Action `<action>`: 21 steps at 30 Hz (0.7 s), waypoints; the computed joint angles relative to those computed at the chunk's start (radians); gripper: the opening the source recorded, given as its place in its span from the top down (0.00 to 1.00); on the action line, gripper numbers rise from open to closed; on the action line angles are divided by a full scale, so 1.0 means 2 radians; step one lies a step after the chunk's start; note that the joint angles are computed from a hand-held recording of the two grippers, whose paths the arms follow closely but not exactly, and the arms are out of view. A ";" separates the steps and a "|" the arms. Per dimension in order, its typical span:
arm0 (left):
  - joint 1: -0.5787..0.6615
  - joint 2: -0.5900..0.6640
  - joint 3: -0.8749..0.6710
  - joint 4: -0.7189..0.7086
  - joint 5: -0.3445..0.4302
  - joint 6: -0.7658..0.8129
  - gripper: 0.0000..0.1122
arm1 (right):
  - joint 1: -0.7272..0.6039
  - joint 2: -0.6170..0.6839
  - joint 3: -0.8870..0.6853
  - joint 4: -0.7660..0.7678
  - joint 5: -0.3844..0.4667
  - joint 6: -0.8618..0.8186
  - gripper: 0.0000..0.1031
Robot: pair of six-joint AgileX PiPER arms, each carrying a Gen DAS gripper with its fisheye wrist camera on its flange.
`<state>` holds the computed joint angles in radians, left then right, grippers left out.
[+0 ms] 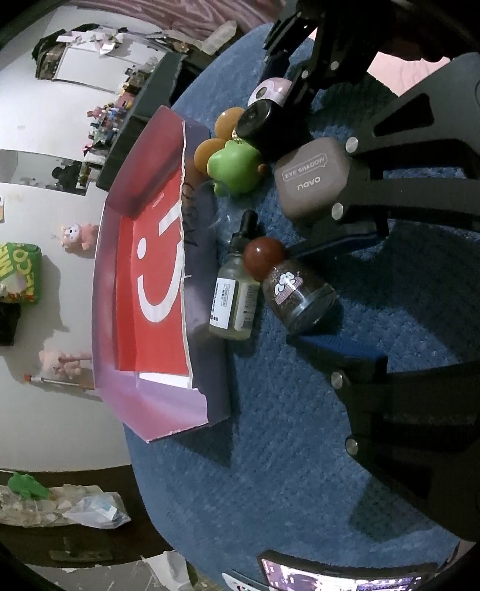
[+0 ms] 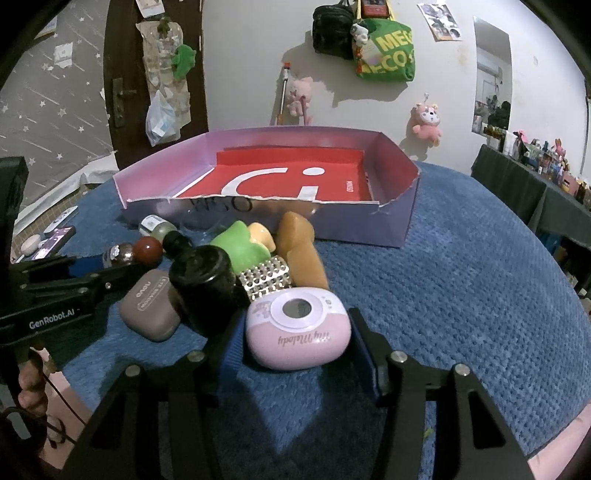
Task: Organize rigid objects
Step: 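Grasp the glass jar with red ball cap with left gripper while right gripper grasps the pink compact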
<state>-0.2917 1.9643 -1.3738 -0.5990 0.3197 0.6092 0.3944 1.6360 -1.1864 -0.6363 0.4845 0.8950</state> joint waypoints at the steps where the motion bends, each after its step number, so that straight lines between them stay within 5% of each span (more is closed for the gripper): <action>1: 0.000 -0.001 0.001 -0.003 0.000 0.002 0.67 | 0.001 -0.002 0.001 0.000 0.000 0.001 0.46; 12: 0.009 -0.029 0.034 -0.069 0.000 0.063 0.67 | 0.016 -0.023 -0.005 -0.014 0.005 0.011 0.46; 21: 0.009 -0.059 0.047 -0.052 -0.009 0.055 0.67 | 0.013 -0.025 -0.023 0.025 -0.007 -0.039 0.46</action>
<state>-0.2730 1.8464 -1.2799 -0.7034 0.3018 0.7188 0.4203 1.5855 -1.2317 -0.5872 0.4711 0.8165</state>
